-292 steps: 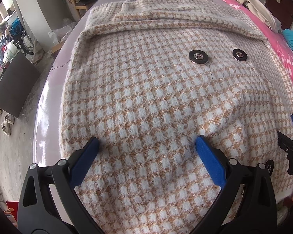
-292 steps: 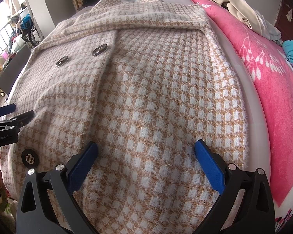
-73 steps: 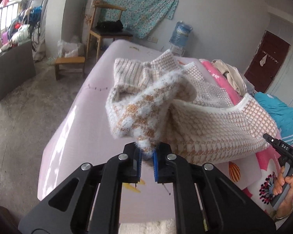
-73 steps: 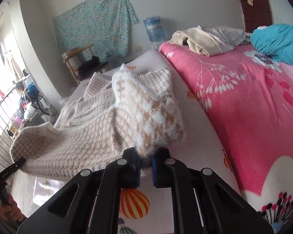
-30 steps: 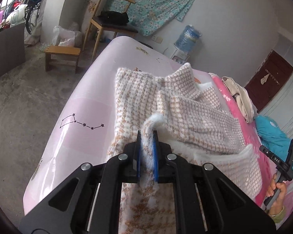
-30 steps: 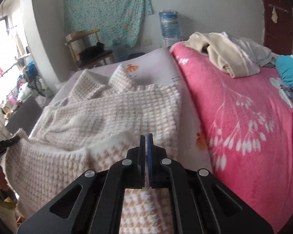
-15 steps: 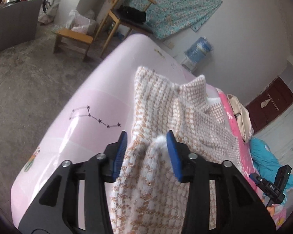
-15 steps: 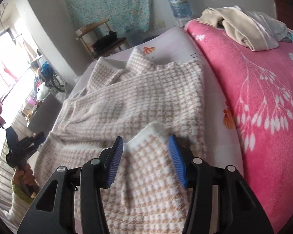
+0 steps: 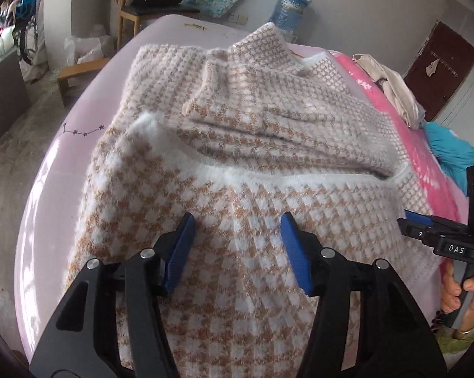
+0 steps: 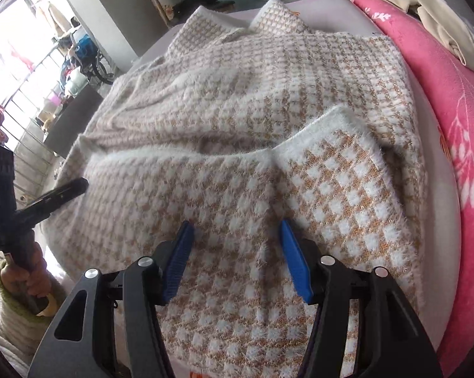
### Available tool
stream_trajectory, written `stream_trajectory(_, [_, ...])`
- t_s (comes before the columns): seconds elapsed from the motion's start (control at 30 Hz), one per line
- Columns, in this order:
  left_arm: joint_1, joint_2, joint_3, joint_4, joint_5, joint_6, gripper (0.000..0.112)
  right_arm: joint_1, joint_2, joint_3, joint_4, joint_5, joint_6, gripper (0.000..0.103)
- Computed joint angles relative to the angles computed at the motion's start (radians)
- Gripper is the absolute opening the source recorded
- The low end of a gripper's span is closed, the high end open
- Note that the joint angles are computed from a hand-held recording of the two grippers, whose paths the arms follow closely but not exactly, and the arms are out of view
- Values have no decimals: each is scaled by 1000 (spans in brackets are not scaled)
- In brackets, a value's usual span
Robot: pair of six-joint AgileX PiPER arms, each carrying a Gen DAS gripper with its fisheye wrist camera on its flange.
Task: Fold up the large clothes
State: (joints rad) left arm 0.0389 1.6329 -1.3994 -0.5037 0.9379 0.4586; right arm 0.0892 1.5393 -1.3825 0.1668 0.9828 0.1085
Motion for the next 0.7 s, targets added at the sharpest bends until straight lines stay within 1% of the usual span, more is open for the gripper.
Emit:
stream_trajectory(0.03, [-18,-12,19,24,-34,-6,35,15,0,2,-28,-7,8,22])
stream_trajectory(0.07, [-21,-16,30,9,-42,19,27,20,1,3,-34,-7,8,12])
stream_trajectory(0.1, [-18,-15,38,-15,-42,43,16,23,0,6,-40,-14,13,9])
stream_trajectory(0.13, [-25,-18,45,-15,-56,45,7,29,-2,8,-52,-20,20,7])
stream_trajectory(0.17, [-32,-21,49,-13,-69,56,4,35,-3,10,-65,-26,33,7])
stream_trajectory(0.23, [-41,-15,40,-10,-92,59,4,33,5,4,-75,-33,43,6])
stream_trajectory(0.4, [-32,35,-2,-47,-109,78,3,25,46,-32,-115,-62,70,6])
stream_trajectory(0.5, [-31,27,21,-65,-130,114,4,32,47,-20,-134,-93,90,6])
stream_trajectory(0.57, [-15,21,35,-99,-129,150,8,21,37,-4,-112,-108,82,6])
stream_trajectory(0.6, [-3,17,39,-122,-119,169,8,16,31,2,-99,-104,74,6])
stream_trajectory(0.63, [6,9,43,-132,-113,171,12,5,28,-2,-75,-92,64,7])
stream_trajectory(0.67, [17,-7,52,-150,-108,183,16,-10,18,-2,-40,-80,48,8])
stream_trajectory(0.7, [33,-30,66,-185,-99,218,17,-14,0,3,-28,-80,41,11])
